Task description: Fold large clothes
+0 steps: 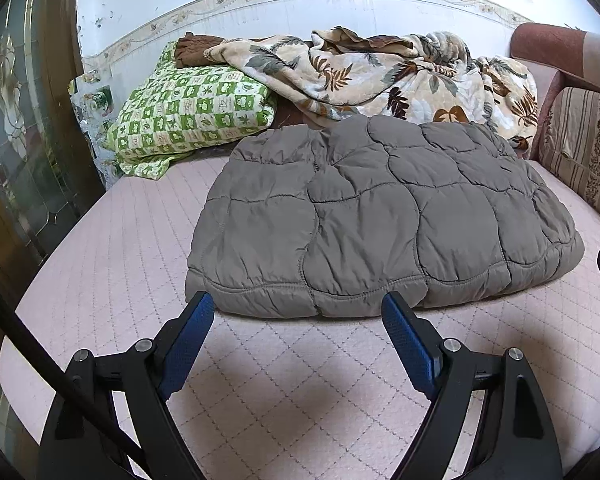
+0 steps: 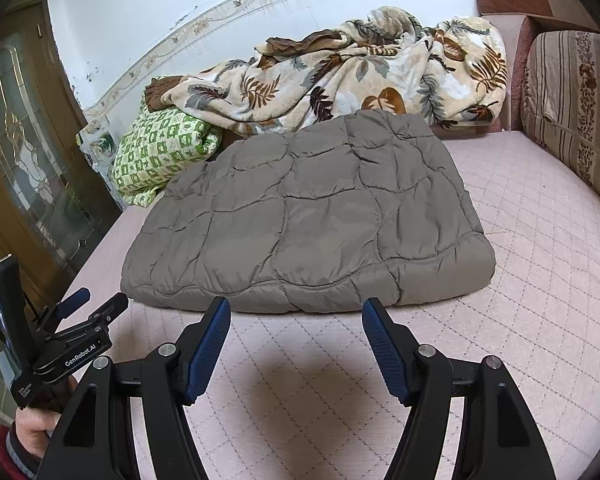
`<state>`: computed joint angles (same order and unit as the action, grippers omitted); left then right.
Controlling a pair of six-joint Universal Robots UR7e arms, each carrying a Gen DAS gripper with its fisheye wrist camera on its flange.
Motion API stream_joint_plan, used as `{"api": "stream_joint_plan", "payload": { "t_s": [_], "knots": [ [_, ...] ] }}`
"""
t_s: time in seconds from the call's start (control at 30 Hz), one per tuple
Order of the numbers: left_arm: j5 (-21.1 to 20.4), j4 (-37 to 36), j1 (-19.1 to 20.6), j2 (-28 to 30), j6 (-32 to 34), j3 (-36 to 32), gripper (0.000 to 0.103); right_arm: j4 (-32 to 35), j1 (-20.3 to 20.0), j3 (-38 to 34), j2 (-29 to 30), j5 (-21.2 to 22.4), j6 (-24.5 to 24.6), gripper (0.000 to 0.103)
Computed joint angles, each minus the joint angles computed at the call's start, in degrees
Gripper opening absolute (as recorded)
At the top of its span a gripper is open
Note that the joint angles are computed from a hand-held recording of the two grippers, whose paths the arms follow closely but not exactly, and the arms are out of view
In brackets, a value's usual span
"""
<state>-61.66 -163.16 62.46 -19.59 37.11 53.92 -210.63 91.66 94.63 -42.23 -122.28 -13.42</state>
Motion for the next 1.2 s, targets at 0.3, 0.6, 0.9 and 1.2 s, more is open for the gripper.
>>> {"api": "stream_joint_plan", "payload": {
  "t_s": [0.3, 0.6, 0.9, 1.2],
  "knots": [
    [0.0, 0.6, 0.0, 0.3, -0.6, -0.5, 0.085, 0.3, -0.1, 0.0, 0.0, 0.2, -0.1, 0.073],
    [0.0, 1.2, 0.1, 0.5, -1.2, -0.9, 0.085, -0.3, -0.2, 0.3, -0.2, 0.1, -0.1, 0.074],
    [0.1, 1.2, 0.1, 0.6, -1.2, -1.0, 0.085, -0.2, -0.4, 0.8, -0.7, 0.2, 0.1, 0.074],
    [0.1, 1.4, 0.1, 0.6, -1.3, -1.1, 0.085, -0.2, -0.5, 1.0, -0.9, 0.4, 0.3, 0.074]
  ]
}}
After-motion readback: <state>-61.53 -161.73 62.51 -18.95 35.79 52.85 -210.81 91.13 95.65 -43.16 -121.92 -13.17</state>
